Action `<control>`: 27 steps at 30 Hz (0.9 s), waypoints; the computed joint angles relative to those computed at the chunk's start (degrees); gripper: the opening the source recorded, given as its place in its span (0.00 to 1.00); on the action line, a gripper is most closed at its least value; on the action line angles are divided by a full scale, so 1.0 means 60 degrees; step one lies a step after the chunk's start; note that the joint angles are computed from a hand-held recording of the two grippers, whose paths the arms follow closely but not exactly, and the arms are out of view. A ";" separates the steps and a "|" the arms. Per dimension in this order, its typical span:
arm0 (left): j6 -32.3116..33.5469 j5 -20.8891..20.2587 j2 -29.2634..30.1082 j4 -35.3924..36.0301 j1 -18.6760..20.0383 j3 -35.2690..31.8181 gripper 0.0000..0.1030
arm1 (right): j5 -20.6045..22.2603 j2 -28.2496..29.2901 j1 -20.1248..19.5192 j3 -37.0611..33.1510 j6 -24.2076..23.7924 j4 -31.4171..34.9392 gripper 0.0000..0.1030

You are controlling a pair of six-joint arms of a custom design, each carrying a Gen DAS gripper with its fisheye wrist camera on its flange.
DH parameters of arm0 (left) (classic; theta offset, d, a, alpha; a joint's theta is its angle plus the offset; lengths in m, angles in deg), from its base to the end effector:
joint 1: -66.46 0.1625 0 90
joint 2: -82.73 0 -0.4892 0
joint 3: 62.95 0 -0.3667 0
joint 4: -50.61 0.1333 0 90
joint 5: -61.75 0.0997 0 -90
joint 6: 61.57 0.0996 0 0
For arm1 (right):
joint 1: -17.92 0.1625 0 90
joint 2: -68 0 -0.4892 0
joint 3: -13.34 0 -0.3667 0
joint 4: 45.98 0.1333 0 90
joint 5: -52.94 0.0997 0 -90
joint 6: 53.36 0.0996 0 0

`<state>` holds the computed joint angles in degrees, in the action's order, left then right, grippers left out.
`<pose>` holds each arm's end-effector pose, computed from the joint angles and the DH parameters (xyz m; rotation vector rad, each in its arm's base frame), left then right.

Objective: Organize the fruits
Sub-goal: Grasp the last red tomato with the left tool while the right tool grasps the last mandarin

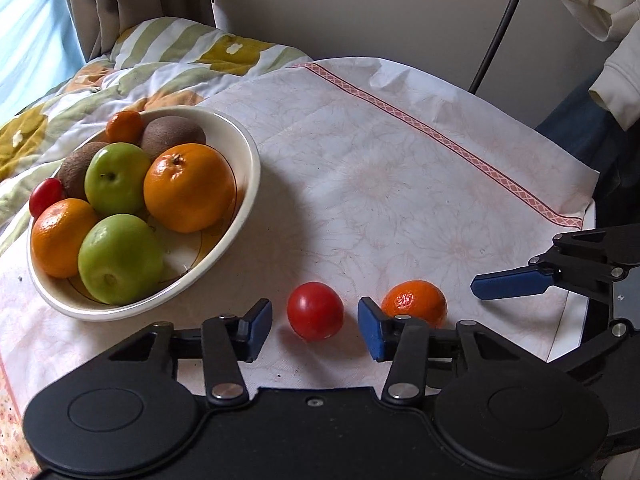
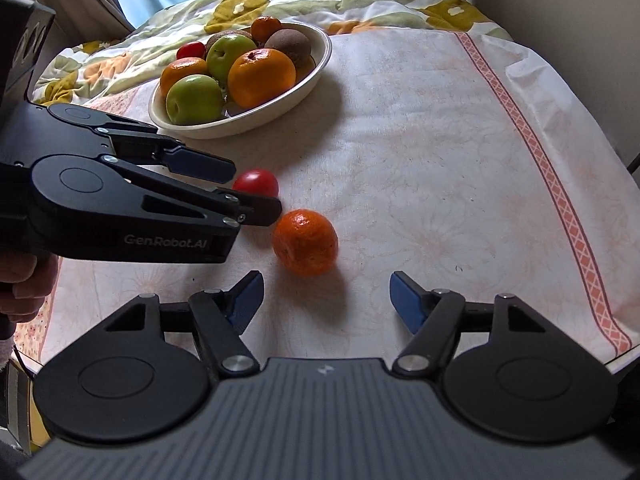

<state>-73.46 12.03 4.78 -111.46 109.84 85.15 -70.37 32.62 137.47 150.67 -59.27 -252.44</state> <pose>-0.1032 -0.3695 0.2234 0.7318 2.3916 -0.4848 0.2855 -0.3443 0.0314 0.6929 -2.4902 0.4801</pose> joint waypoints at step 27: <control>-0.1263 0.0827 -0.1364 0.1512 -0.0436 0.0334 0.34 | -0.0283 0.0297 0.0276 -0.0671 0.0217 0.0601 0.67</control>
